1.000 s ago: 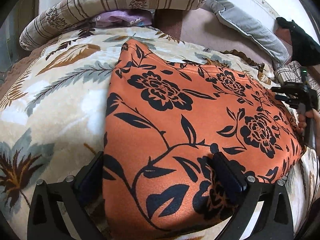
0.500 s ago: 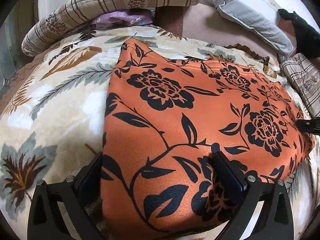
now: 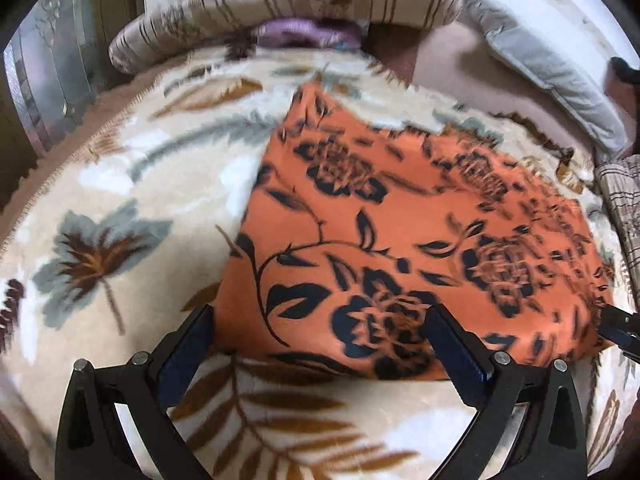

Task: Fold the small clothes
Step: 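Lift both tools above the folded orange rectangle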

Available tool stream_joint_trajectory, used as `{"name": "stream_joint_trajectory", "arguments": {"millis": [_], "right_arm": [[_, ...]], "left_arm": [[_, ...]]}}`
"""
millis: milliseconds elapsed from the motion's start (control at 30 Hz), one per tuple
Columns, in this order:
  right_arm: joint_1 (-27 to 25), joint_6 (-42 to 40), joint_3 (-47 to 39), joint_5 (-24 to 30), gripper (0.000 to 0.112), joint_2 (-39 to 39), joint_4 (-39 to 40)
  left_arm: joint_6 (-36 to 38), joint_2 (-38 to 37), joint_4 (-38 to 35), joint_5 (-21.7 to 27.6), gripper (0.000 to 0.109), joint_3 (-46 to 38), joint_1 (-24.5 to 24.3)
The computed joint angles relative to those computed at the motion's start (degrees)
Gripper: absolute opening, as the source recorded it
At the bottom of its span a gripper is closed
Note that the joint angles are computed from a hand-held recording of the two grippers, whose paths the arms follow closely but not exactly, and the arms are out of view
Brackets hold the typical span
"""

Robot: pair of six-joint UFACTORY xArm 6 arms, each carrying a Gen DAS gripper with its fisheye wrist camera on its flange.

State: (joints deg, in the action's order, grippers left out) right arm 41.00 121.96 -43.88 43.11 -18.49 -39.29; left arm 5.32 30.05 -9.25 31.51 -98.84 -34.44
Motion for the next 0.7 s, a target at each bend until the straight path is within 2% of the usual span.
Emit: {"name": "stream_joint_trajectory", "arguments": {"millis": [167,367,700], "right_arm": [[2.9,3.0,-1.9,3.6,0.056,-0.9,-5.3],[6.2,6.5,-4.8,6.1,0.056,-0.2,-11.6],[7.9,6.9,-5.8,7.7,0.056,0.1,-14.1]], "left_arm": [[-4.3,-8.1,6.9,-8.3,0.103,8.9,-0.9],[-9.6,-13.5,15.0,-14.2,0.103,13.9,-1.1],[-13.9,-17.5,21.0,-17.3,0.103,16.9,-2.4]]}}
